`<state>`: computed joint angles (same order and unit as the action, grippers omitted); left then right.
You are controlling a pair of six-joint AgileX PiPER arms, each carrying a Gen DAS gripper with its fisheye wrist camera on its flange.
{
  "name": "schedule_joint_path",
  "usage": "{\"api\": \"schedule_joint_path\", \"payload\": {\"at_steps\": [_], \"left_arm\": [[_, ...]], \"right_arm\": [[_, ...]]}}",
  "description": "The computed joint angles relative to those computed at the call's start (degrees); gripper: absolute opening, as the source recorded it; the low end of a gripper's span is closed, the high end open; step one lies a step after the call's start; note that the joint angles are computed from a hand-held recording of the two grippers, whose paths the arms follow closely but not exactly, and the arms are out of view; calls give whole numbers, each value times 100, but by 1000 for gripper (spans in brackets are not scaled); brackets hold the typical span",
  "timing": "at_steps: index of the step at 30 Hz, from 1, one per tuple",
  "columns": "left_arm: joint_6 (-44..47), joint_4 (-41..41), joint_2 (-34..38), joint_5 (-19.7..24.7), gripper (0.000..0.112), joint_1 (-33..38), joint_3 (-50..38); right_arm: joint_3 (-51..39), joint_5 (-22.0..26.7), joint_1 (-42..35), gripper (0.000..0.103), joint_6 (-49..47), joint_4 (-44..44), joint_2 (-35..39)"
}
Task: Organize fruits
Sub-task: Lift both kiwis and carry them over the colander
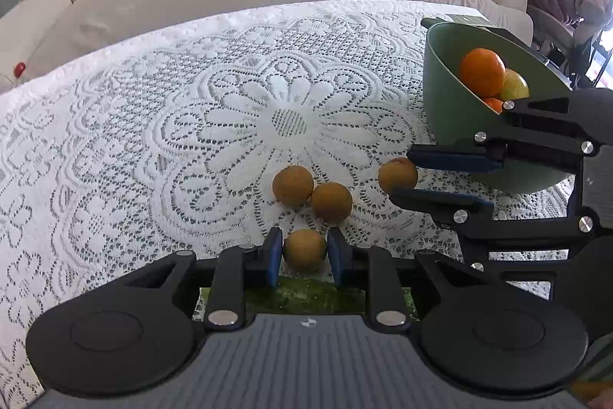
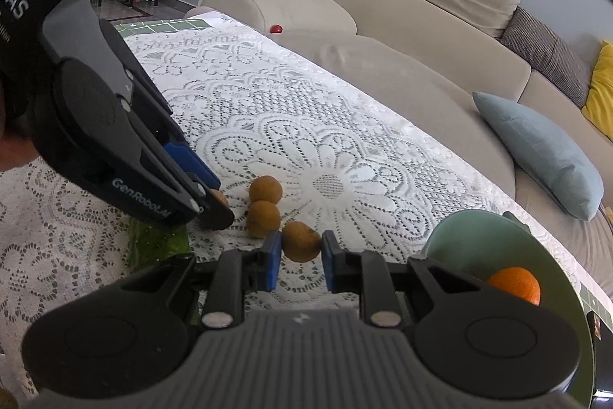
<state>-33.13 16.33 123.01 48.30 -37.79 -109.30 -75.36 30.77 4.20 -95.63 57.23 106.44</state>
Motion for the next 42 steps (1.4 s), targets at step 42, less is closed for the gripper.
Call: {"api": "schedule_joint_path", "payload": {"at_steps": [42], "left_arm": [[-2985, 2135, -71, -950, 28, -809, -166]], "right_arm": [[-2039, 2253, -1472, 19, 2347, -577, 510]]}}
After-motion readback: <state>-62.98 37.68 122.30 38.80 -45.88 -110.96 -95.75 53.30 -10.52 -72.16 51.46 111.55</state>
